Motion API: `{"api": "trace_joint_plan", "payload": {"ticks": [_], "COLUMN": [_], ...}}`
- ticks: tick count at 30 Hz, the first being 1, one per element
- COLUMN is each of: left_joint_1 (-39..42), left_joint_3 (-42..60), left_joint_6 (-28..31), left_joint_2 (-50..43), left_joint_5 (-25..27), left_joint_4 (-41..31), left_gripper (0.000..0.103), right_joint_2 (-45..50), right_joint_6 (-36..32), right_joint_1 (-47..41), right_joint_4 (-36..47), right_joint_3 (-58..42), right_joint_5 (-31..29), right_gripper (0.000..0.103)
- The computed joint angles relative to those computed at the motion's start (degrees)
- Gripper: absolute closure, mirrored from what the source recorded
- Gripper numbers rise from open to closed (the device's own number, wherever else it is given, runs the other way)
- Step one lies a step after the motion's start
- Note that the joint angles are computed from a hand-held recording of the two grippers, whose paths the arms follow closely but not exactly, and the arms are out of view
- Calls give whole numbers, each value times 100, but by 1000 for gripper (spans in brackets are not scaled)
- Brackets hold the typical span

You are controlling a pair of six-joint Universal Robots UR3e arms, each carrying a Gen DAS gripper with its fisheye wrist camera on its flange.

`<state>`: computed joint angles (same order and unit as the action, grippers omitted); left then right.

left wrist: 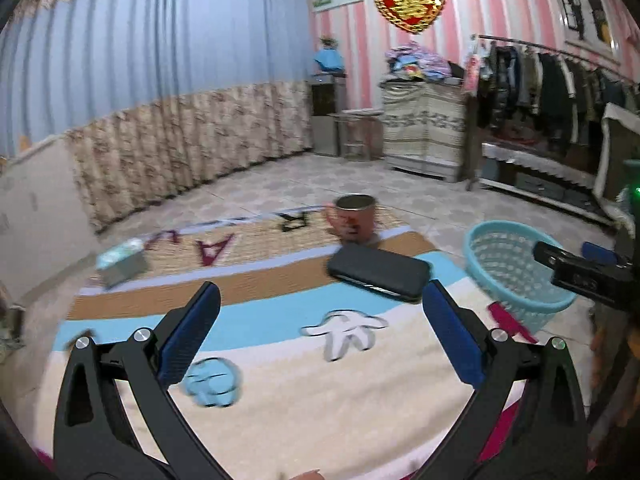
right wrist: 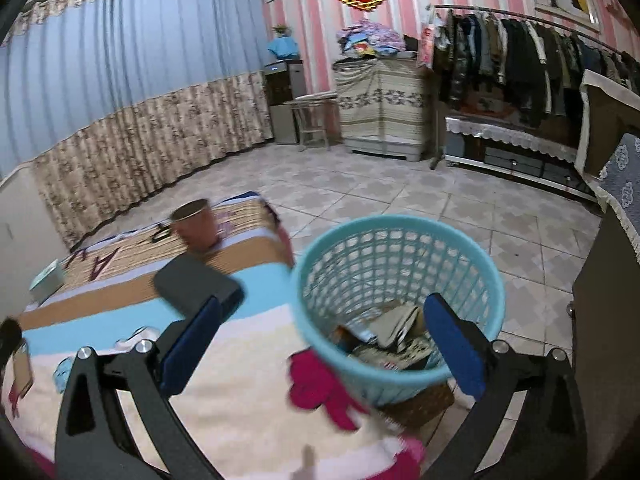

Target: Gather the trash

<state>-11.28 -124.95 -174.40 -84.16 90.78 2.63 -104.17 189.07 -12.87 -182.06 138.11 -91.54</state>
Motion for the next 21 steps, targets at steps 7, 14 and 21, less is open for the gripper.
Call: {"api": "trace_joint_plan", "payload": {"ticks": [7,14,21], "left_joint_1": [409,1445,2895], "left_joint_3": [-666,-1310,-1789], "left_joint_6": [113,395,1006], "left_joint_2": [1255,2477,3891], "left_joint_5": [-196,-994,-2018], "left_joint_4": [-554,-1227,-2193], "left_gripper": [5,5,5], "right_joint_2": [-199,11,432], "right_joint_6": [471,1166,1761], "right_joint_1": [1660,3066,4047], "right_joint_4": [559,900,1041], "right_joint_3": [-329,-799,-1203], "right_joint_5": [-1288,-2367,-3413], "right_gripper": [4,4,4]}}
